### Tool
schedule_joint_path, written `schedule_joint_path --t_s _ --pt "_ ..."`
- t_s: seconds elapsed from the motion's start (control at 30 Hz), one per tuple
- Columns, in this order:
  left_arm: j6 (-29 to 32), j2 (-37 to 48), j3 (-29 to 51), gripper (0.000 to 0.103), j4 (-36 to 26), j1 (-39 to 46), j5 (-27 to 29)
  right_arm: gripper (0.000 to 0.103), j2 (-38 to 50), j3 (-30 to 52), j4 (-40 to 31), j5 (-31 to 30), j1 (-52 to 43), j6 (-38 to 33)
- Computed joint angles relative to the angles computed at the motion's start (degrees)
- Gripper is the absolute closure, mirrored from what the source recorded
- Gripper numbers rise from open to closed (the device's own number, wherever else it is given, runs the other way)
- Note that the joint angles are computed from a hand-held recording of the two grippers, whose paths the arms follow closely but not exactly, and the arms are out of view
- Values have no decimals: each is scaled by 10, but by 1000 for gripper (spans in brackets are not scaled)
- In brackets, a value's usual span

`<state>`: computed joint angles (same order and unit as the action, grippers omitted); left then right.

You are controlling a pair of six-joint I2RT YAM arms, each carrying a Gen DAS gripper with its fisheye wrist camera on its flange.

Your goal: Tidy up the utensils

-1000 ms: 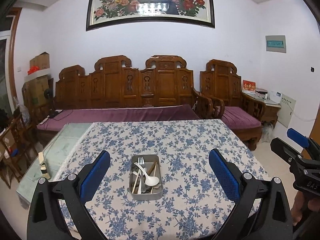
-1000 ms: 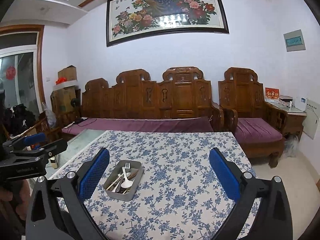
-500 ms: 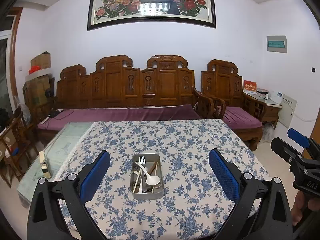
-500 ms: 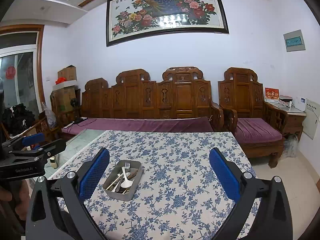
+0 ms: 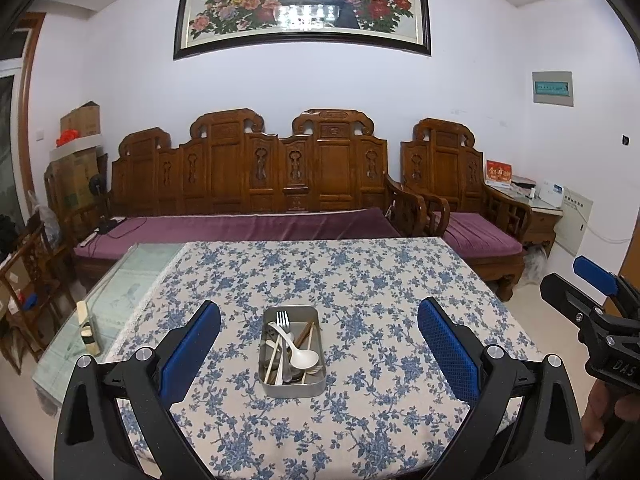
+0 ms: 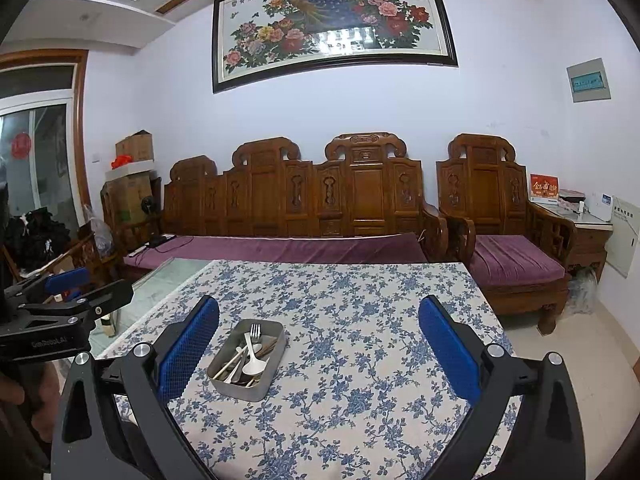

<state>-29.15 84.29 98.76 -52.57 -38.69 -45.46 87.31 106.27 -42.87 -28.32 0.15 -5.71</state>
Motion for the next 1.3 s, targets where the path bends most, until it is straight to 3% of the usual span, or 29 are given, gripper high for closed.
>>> schedule_joint_path --t_s 1.3 --pt "-2 2 14 8 -8 -14 -12 3 -5 -8 4 -2 1 1"
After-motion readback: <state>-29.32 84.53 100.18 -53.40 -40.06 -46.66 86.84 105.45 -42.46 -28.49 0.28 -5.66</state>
